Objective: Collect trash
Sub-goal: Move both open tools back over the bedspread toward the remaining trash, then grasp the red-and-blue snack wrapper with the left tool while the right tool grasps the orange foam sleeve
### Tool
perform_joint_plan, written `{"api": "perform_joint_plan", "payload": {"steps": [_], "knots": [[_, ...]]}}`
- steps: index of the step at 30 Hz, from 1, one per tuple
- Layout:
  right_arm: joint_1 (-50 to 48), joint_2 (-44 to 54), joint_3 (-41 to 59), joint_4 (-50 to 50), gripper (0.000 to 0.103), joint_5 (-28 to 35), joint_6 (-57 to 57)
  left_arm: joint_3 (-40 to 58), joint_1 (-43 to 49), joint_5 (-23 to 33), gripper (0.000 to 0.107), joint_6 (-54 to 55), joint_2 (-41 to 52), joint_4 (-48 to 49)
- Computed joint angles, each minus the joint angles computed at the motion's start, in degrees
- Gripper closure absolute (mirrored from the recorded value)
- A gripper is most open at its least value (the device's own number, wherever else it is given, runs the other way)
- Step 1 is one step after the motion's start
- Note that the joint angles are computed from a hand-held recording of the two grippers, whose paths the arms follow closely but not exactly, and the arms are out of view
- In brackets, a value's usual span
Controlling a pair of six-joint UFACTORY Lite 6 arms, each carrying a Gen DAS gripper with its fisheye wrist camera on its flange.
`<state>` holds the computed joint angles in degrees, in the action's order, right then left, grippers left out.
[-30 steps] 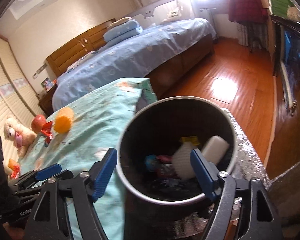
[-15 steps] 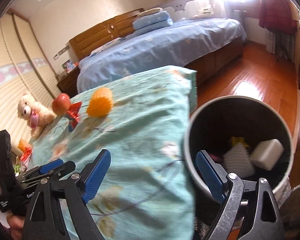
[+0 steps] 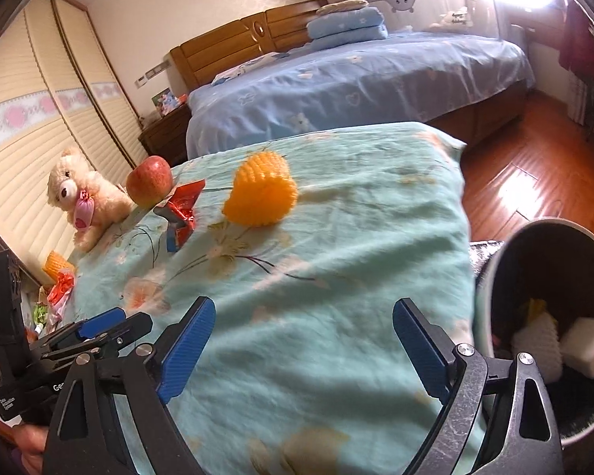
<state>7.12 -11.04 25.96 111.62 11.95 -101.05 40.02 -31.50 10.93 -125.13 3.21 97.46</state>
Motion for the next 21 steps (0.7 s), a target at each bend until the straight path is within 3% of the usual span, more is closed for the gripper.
{"api": "perform_joint_plan", "payload": {"steps": [8,13,21], "knots": [[2.5,11.6,9.3,9.9,0.011,0.9,-8.9,6.0,5.0,-2.6,0.04,0.9,5.2,3.1],[2.0,18.3,15.2,9.9,0.011,1.9,-8.6,11.7,8.2,-3.8,0.04,3.6,9.8,1.9],[1.8,26.5,24.0,7.3,0.011,3.0,-5.5,23.2,12.7,-5.8,0.04,23.6,19.3,-16.2]]}}
